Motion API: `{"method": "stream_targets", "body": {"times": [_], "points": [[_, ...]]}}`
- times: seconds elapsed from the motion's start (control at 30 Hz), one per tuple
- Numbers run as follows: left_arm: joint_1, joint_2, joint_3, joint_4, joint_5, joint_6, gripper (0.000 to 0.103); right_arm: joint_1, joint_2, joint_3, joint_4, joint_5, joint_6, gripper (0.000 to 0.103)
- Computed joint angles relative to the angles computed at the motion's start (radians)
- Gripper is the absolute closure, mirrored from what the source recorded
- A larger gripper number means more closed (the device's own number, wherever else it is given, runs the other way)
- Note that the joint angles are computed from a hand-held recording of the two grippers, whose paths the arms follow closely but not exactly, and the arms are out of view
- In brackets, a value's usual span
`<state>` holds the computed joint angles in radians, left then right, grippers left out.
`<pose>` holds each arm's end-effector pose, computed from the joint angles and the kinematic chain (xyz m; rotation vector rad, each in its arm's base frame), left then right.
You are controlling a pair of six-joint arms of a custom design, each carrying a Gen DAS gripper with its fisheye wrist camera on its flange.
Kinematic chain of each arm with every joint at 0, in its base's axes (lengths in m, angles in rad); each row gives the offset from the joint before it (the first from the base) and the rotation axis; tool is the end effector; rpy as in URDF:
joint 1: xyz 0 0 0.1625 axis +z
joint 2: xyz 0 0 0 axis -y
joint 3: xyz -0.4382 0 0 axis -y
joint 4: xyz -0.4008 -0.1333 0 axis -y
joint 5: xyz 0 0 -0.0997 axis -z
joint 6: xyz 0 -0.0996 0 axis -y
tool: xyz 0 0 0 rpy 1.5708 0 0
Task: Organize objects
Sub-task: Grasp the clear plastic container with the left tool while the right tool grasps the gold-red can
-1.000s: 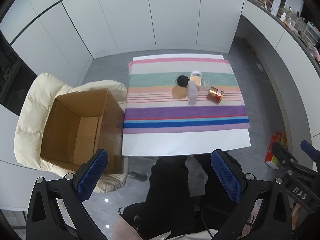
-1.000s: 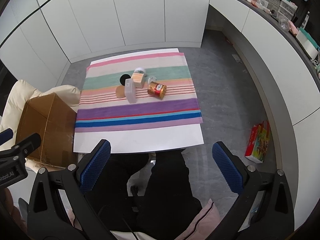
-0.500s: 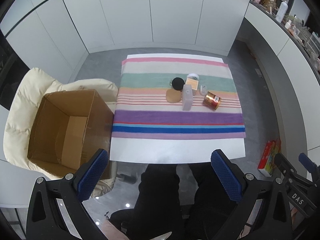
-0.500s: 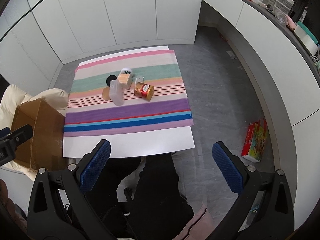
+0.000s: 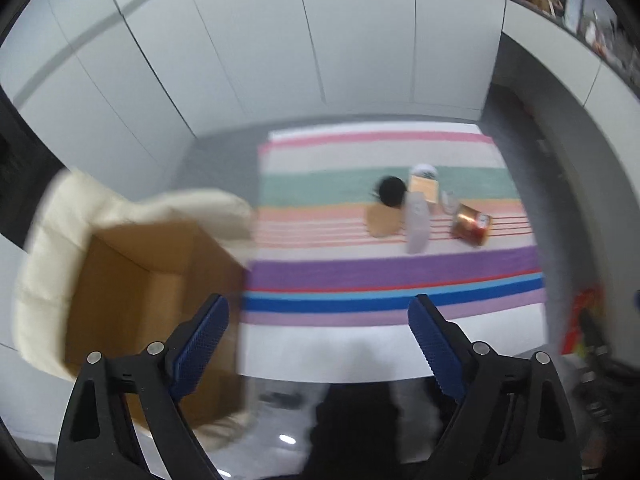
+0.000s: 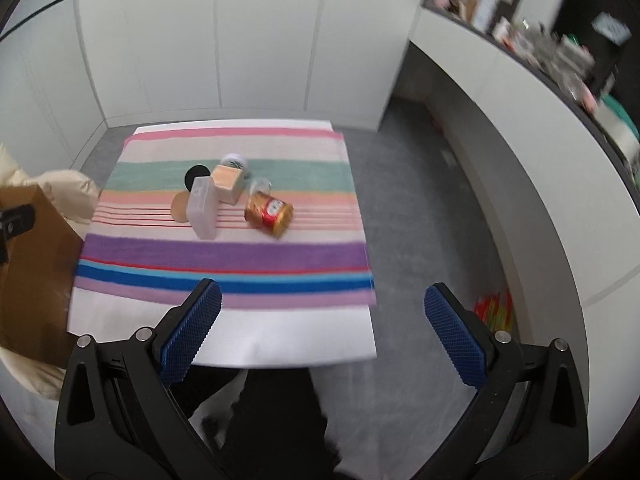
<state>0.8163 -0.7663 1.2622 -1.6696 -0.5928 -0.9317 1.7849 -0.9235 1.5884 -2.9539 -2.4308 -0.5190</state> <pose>-0.3486 -0.6861 0.1858 0.0391 2.1651 -0.5674 0.2047 -0.6693 0.2814 0.4189 -2.1091 0.6387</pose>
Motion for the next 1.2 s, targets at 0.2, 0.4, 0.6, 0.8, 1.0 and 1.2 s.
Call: {"method": "stream_targets", "body": {"times": [0.2,0.4,0.6,0.8,1.0,1.2], "points": [[0.079,0.021,0.048,-0.262,-0.104,0.139,0.011,-0.042,0.074,-0.021,-0.118,0.101,-0.104,0.0],[0.123,0.093,0.029,-0.441,-0.151,0.302,0.011,-0.113,0.144,-0.121,-0.014,0.207,-0.022,0.0],[0.173,0.222,-0.11,-0.505,-0.185,0.421,0.011,-0.194,0.242,-0.305,0.229,0.288,0.208,0.0],[0.218,0.322,-0.238,-0.47,-0.201,0.455,0.011,-0.22,0.383,-0.524,0.371,0.321,0.307,0.0],[0.25,0.333,-0.234,-0.526,-0.244,0.462,0.011,-0.218,0.521,-0.709,0.428,0.32,0.322,0.005],[0.265,0.352,-0.239,-0.6,-0.341,0.509,0.011,-0.216,0.586,-0.756,0.362,0.23,0.22,0.036]]}}
